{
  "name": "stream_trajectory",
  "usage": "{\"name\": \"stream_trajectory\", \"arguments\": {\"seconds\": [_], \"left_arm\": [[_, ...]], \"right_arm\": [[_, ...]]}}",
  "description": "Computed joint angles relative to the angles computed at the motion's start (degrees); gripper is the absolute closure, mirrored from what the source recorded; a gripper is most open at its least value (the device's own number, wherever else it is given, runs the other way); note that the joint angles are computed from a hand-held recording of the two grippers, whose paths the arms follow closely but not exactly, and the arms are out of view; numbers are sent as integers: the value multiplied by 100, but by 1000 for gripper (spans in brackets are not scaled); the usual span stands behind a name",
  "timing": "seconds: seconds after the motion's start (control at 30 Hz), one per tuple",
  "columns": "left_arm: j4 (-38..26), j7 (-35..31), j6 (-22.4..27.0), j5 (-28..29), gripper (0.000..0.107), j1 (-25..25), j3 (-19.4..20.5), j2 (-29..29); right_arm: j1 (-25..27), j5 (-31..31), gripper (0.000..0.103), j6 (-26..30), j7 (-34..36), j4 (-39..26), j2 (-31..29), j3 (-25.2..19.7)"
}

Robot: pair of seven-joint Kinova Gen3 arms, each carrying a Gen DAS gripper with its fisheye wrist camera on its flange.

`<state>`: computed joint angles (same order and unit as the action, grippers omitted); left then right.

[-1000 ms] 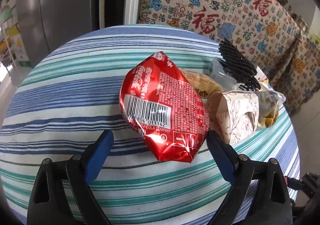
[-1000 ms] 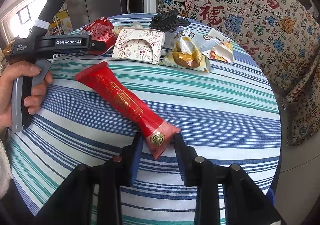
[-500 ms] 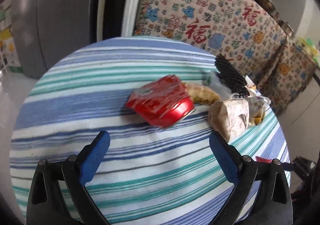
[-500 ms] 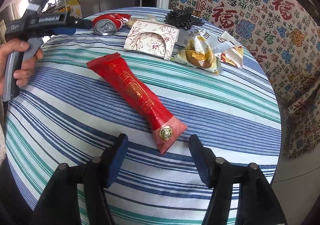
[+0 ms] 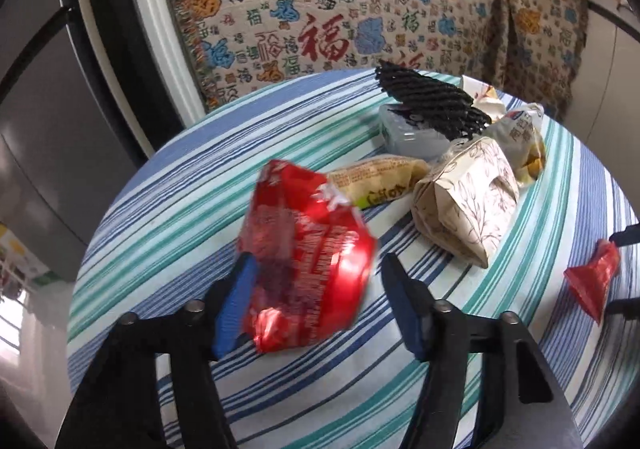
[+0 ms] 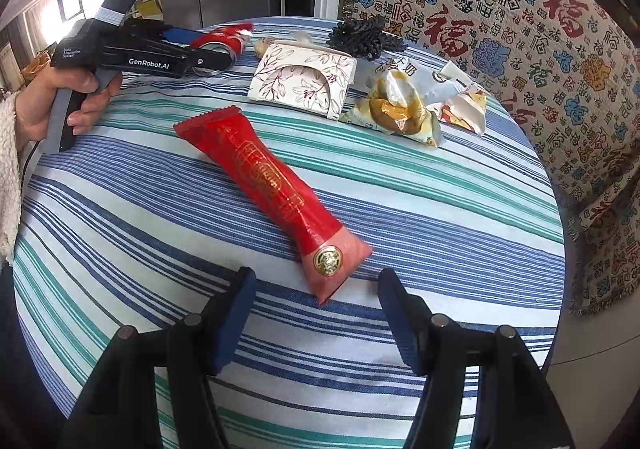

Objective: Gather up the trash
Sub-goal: 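Grasp the red candy bar wrapper with the right tool while the left tool grasps the crushed Coke can, then carry the wrapper and can over the blue wastebasket and open both tools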

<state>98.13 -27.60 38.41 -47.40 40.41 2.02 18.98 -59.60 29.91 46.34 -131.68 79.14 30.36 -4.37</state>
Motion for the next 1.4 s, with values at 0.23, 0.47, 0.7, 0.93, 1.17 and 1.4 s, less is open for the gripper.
{"name": "stream_trajectory", "arguments": {"seconds": [0.23, 0.47, 0.7, 0.93, 1.17, 1.4], "left_arm": [[312, 718, 89, -252, 63, 217, 81, -245], [435, 849, 203, 193, 64, 140, 449, -546], [680, 1360, 12, 395, 65, 99, 628, -832], [763, 1903, -211, 177, 65, 202, 824, -955], [374, 2034, -222, 58, 65, 529, 906, -700], [-261, 1839, -81, 130, 67, 977, 749, -275]], "right_arm": [[116, -27, 39, -148, 278, 128, -253, -93], [220, 173, 32, -564, 811, -2, -118, -143], [476, -856, 87, -173, 1145, -669, 298, -96], [844, -1612, 89, -998, 420, 282, -476, -208], [587, -1032, 89, -1090, -538, 859, -930, 17], [655, -422, 90, -1024, -1334, 1437, -1416, -98]]}}
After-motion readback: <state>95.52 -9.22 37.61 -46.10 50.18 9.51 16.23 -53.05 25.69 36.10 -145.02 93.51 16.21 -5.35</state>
